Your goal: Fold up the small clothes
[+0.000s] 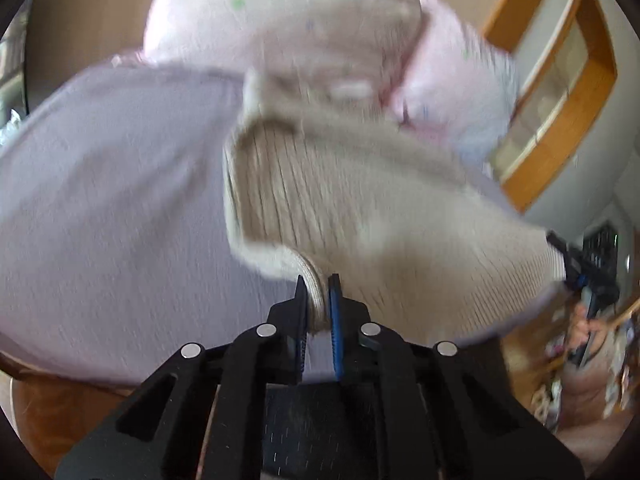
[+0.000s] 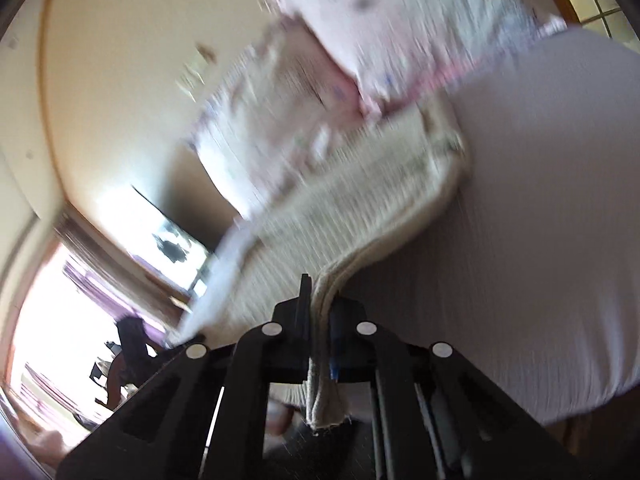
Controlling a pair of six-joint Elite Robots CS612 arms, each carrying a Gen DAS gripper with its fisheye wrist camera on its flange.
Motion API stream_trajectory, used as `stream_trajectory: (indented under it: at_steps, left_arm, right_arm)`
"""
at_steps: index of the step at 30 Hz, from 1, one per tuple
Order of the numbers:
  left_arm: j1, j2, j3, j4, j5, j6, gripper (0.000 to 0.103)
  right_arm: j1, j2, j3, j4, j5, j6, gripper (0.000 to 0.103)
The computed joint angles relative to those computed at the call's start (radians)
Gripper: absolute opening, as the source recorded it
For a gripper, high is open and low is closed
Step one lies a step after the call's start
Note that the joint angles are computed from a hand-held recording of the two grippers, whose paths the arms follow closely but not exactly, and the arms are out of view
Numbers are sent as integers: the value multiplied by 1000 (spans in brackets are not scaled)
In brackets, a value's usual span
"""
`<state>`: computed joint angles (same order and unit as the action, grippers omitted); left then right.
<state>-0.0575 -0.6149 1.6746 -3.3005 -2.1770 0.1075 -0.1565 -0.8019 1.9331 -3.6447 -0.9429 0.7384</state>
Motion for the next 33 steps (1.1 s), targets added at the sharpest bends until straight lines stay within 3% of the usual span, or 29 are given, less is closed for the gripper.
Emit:
stream_trajectory:
  at_steps: [4,8,13,16,17,19,22,23,24,25,27,29,31,33]
  left_arm:
    - [7,25,-87,-60,-6,-128,9]
    - [-18,58,-221,15,49,-155,9]
    - [-78,155,-480,188,227,-187,9]
    - [-106,251,-674,317,324,-231,9]
    - [-114,277,-728,363,355,-231,9]
    - [-128,312,-802,410,421,-235,9]
    - [-126,326,-830,392,458,-277,9]
    - [-120,328,-835,389,451,-296,9]
    - [-112,328,-835,385,432,-322,9]
    - [-99,326,-828,366,398,-362,10]
    - [-82,318,-805,334,354,-399,11]
    - [-61,306,-779,349,255,-396,20]
    - [-40,289,-740,406,118,-345,46]
    - [-35,277,-711,444,65,-292,50]
  right_arm:
    - [-27,64,-71,-151,46,158,7]
    - [-34,133,-196,-144,32,258,7]
    - [-23,239,-406,47,-120,302,6]
    - [1,307,-548,280,-320,329,6]
    - [7,320,-571,333,-356,341,6]
    - [16,345,-612,442,-398,384,6]
    - [22,359,-628,457,-429,405,9]
    - [23,361,-634,460,-428,401,13]
    - [21,367,-646,453,-413,392,30]
    - [20,372,-657,438,-390,379,55]
    - [17,377,-680,416,-345,342,80]
    - [24,357,-668,387,-369,291,87]
    - [27,337,-645,353,-375,240,97]
    - [29,314,-606,318,-356,203,97]
